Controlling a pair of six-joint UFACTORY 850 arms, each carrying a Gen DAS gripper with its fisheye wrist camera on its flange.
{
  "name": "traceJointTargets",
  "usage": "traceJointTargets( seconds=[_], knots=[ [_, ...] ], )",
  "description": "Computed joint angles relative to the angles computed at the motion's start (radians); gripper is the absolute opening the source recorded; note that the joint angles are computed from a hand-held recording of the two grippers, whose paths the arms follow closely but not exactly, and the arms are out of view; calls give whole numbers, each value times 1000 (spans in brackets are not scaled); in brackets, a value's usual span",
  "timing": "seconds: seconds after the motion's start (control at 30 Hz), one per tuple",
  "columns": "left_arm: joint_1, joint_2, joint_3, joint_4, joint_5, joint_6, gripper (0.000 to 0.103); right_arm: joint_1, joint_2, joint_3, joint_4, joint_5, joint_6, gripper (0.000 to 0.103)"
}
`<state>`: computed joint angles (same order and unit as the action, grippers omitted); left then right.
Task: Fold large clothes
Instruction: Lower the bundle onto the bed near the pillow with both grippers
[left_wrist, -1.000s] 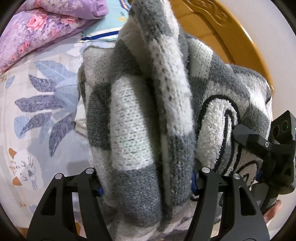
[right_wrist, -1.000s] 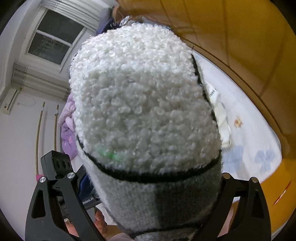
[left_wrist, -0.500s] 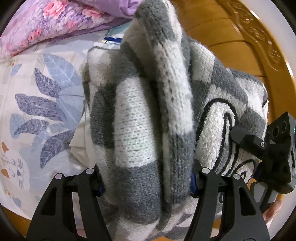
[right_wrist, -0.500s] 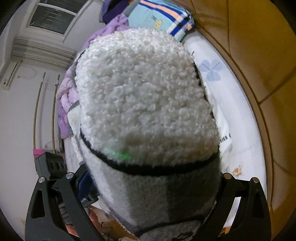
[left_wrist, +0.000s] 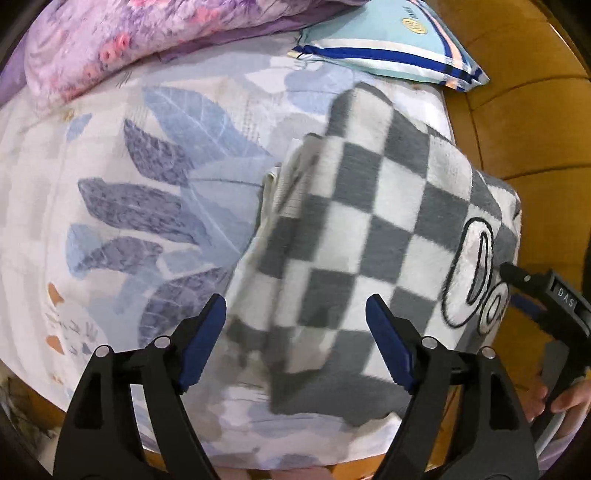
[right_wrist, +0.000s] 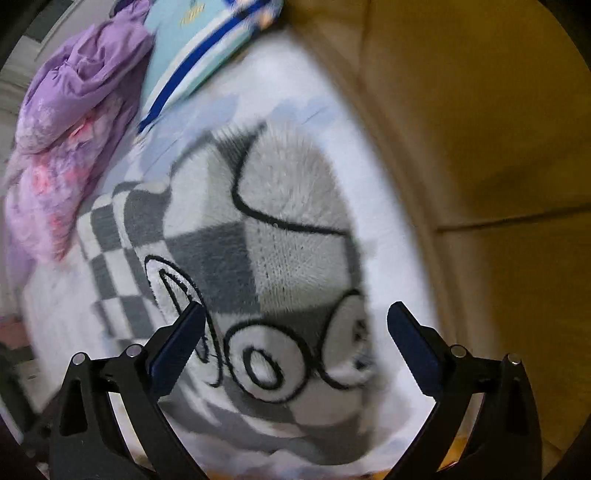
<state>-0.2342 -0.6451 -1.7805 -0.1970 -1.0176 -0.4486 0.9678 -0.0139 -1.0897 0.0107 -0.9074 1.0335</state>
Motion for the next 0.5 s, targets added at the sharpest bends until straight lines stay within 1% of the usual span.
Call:
traceJointTargets(
  seconds=[0.03, 0.07, 0.1, 0.13, 0.17, 0.2, 0.23, 0.27, 0.3, 0.33, 0.37, 0.4, 0.43, 0.47, 0.5],
  knots=[
    [-1, 7, 3, -3, 9, 16, 79, 24, 14, -12, -58, -18, 31, 94],
    [-1, 9, 4, -8, 23, 30, 79, 69, 46, -9, -119, -6, 44, 78],
    [-4, 13, 7, -19, 46, 53, 78, 97, 64, -4, -138, 16, 31, 52],
    [-7, 12, 7, -25, 60, 70, 77, 133, 69, -11, -153, 13, 1, 44],
    [-12, 0, -5, -28, 70, 92, 71, 168, 63, -24, -175, -17, 2, 40],
    [-18, -25, -28, -35, 61, 120, 69, 184, 55, -37, -164, -42, -19, 39],
    [-25, -60, -56, -40, 38, 145, 62, 180, 51, -38, -111, -50, -67, 37],
    [-30, -86, -74, -37, 22, 154, 55, 190, 26, -6, -65, -30, -76, 37],
    [-41, -125, -96, -1, 1, 138, 55, 193, 16, 23, -61, -2, -69, 39],
    [-45, -149, -93, 17, 15, 135, 52, 196, 9, 43, -98, 18, -30, 39],
    [-42, -151, -76, -4, 53, 153, 52, 203, 1, 73, -164, 59, 46, 39],
    [-43, -153, -77, -1, 76, 152, 52, 200, 3, 84, -187, 83, 84, 39],
    [-47, -168, -113, 26, 57, 130, 51, 193, 18, 89, -168, 97, 95, 39],
    [-53, -199, -192, 61, -4, 115, 51, 183, 41, 80, -112, 72, 64, 39],
    [-53, -215, -240, 67, -33, 125, 51, 164, 53, 70, -41, 60, 16, 42]
  ],
)
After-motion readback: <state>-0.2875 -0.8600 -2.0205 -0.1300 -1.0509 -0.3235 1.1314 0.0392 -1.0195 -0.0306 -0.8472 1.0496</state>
